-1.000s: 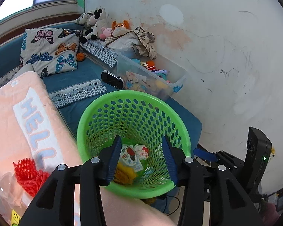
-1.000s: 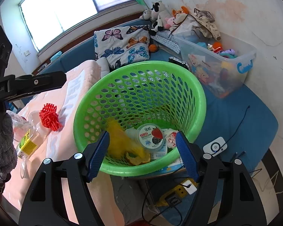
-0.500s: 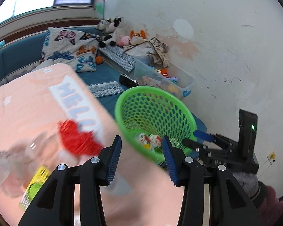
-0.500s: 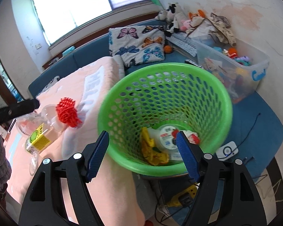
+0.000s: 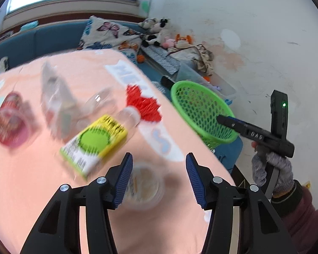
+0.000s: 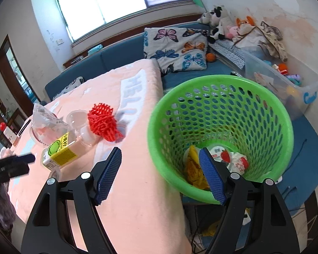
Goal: Collect trash
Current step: 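Grasp the clear round dessert cup with the left gripper while the right moves to the red mesh net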
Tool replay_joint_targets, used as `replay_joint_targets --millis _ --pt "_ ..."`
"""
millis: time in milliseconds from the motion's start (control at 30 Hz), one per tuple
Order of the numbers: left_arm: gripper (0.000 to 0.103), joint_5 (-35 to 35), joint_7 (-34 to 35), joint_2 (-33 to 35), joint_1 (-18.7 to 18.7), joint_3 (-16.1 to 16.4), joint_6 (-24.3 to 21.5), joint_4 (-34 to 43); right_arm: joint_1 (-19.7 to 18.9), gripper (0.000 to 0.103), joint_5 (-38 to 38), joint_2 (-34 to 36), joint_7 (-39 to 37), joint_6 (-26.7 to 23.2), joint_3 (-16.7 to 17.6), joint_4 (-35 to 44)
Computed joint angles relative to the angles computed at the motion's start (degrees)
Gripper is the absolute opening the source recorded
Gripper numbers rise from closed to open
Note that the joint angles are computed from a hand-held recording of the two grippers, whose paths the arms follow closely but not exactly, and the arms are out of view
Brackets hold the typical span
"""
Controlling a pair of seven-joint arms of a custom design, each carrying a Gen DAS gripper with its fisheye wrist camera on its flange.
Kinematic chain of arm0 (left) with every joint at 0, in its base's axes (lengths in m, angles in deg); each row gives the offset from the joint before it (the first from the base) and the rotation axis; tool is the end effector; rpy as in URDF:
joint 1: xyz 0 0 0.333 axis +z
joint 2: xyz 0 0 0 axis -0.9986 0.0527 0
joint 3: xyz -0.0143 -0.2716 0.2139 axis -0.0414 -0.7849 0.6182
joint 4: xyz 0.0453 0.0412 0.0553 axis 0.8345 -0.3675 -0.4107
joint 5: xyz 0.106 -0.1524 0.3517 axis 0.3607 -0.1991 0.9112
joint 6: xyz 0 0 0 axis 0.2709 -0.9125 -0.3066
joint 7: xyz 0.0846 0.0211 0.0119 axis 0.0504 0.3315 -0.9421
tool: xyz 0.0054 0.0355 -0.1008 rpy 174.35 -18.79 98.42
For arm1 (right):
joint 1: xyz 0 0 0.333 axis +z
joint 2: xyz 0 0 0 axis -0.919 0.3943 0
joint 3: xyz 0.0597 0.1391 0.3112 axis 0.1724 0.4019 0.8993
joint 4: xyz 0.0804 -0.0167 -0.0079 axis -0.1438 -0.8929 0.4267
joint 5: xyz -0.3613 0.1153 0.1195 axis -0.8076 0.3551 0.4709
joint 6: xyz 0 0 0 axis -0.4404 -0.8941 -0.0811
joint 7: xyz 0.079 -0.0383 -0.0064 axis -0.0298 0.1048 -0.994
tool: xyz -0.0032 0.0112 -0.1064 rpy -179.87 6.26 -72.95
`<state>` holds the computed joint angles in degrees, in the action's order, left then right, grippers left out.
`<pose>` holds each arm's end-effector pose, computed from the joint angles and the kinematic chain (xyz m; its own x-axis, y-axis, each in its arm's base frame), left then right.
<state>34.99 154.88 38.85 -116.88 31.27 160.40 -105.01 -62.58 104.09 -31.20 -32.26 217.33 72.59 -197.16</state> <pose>0.4115 -0.2162 0.4518 -0.1492 -0.9257 0.3476 -0.7425 -0.1272 -0.6576 0.5239 -0.0296 0.4404 0.3952 -0.8857 -0.2437 -0.6928 -0.1132 -0.7122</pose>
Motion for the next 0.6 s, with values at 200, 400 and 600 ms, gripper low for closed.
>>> replay_joint_targets --millis 200,400,600 --pt "0.05 1.52 -7.91 -0.66 13.99 -13.73 0.94 -3.29 0.38 0.076 -0.1 -0.35 -0.44 -0.38 0.19 -0.31" --pt "0.05 3.73 -13.34 2.14 16.3 -13.62 -0.77 -2.64 0.46 0.076 -0.36 -0.26 -0.28 -0.41 0.13 -0.31" --pt "0.048 -0.97 -11.14 5.33 3.82 -1.16 -0.31 -1.66 0.5 0.076 -0.97 0.3 0.05 -0.43 0.27 0.08"
